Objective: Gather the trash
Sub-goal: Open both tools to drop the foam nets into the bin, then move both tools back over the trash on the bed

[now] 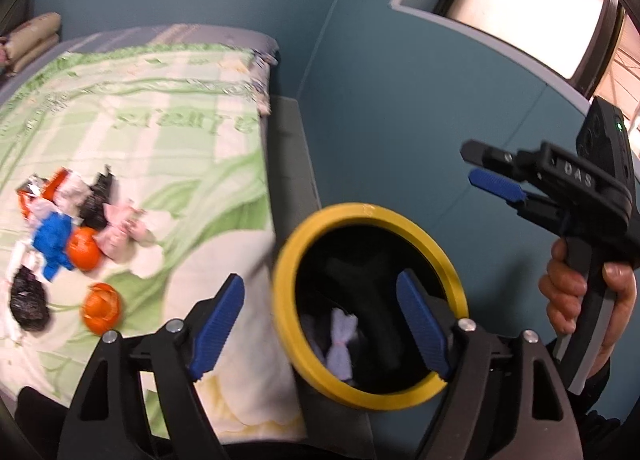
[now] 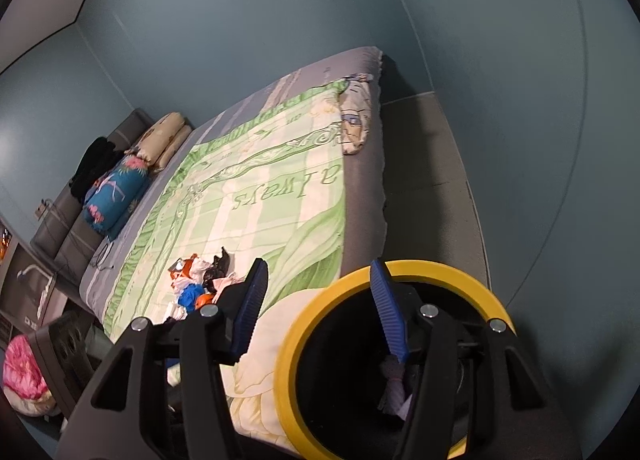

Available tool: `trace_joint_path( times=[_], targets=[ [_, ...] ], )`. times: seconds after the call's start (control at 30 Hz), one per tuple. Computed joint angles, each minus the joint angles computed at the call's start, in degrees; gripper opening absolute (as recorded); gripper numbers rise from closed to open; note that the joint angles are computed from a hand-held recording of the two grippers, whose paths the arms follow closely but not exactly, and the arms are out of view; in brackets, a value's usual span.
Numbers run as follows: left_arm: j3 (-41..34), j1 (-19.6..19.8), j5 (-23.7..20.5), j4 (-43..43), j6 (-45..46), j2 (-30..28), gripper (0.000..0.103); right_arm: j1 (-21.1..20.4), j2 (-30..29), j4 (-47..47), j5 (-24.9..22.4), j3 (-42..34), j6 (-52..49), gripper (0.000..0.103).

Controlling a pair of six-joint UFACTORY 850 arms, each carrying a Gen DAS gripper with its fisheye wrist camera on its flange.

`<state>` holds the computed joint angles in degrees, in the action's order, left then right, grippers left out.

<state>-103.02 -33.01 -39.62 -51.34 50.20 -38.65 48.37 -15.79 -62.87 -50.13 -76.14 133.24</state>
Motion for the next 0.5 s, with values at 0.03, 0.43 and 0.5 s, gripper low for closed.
trace_joint_path(
  times=[0.03, 0.43, 0.5],
  targets=[
    [-0.1, 0.3, 0.6, 0.0, -0.2, 0.1, 0.078, -0.1, -0.4, 0.0, 0.1, -0.7, -0.8, 0.054],
    [0.2, 4.4, 5.9, 1.6, -3.3, 1.7, 0.089, -1.1, -7.9, 2.6, 3.6, -12.5, -13.7, 0.061],
    [0.1, 5.0, 6.8, 3.1, -4.8, 1.7, 0.089, -1.5, -9.5, 3.6, 4.8, -14.7, -16.1, 0.061]
  ],
)
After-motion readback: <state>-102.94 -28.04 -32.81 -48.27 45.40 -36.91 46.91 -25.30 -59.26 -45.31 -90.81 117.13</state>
